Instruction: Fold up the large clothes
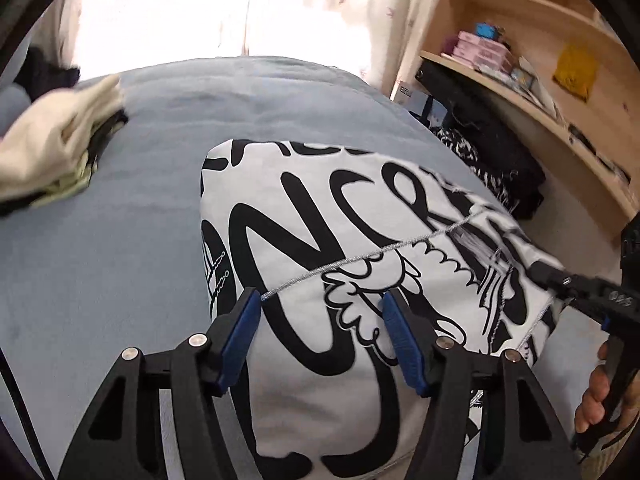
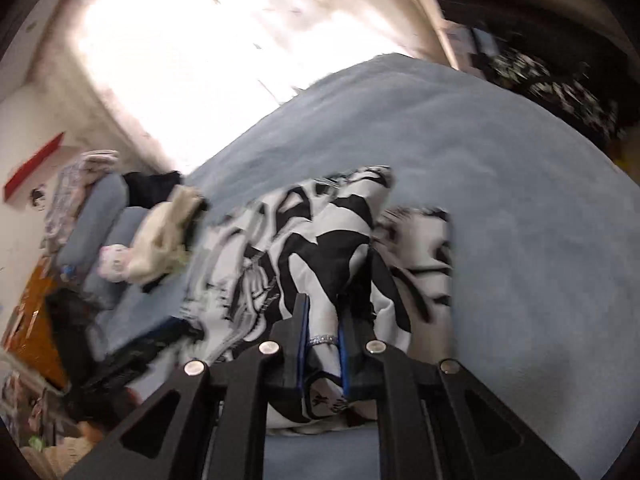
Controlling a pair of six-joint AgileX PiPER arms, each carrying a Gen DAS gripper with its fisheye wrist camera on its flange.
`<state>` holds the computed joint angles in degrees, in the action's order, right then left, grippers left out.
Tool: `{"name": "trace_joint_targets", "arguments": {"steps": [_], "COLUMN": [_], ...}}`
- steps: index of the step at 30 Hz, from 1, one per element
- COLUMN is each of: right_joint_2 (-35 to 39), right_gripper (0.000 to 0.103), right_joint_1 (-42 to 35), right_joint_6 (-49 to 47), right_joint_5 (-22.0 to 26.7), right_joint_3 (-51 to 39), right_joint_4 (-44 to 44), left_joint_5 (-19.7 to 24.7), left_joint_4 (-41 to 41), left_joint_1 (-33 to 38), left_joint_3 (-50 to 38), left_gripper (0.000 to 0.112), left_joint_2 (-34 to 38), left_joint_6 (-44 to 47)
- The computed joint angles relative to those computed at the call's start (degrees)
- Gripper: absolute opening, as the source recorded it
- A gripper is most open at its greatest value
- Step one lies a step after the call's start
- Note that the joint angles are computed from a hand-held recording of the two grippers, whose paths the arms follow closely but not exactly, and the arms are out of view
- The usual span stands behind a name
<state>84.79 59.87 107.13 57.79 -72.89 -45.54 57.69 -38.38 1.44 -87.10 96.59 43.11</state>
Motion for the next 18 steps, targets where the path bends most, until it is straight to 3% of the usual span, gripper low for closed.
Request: {"name": "trace_joint_targets", "arguments": {"steps": [3,6,8,10,14,18], "right_joint_2": [-1.36,-1.59,-0.97,0.95,2.15,2.29], "right_gripper": [0.011,0.012,0.012,0.012,0.015,0.018], "right_joint_1": [-3.12,-5.41,-5.80,-5.83,-6.02,-6.81], "right_joint_6": [4.68,8.84,8.07,3.59,-1.60,-5.49], "right_joint_5": [-6.23,-11.79,-11.19,-8.12,-5.44,-3.75], "right_joint_3": [8.85,14.50,14.15,11.01,8.25,5.85], "right_joint_4": [1.88,1.43,1.79,4.31,7.23,10.38], "left_joint_5": [-4.01,-12.54,-17.32,-18.76,-13.78,-0.99], "left_joint_4": [2.47,8.10,12.26,13.70,10.20,3.08], "left_joint_1": [-3.26,-7.91,-10.52,-11.19,-8.68,-2.75], "left_joint_3": [2.36,7.19,10.17,10.95,7.97,0.19], "left_gripper": [0.062,0.062,0.062,0.063,0.064,0.065], "left_joint_2": [-0.91,-2.42,-3.55,-3.87,-2.96,0.16], "left_joint_6": [0.04,-0.83,-2.53,-3.31,-2.16,-1.45]}}
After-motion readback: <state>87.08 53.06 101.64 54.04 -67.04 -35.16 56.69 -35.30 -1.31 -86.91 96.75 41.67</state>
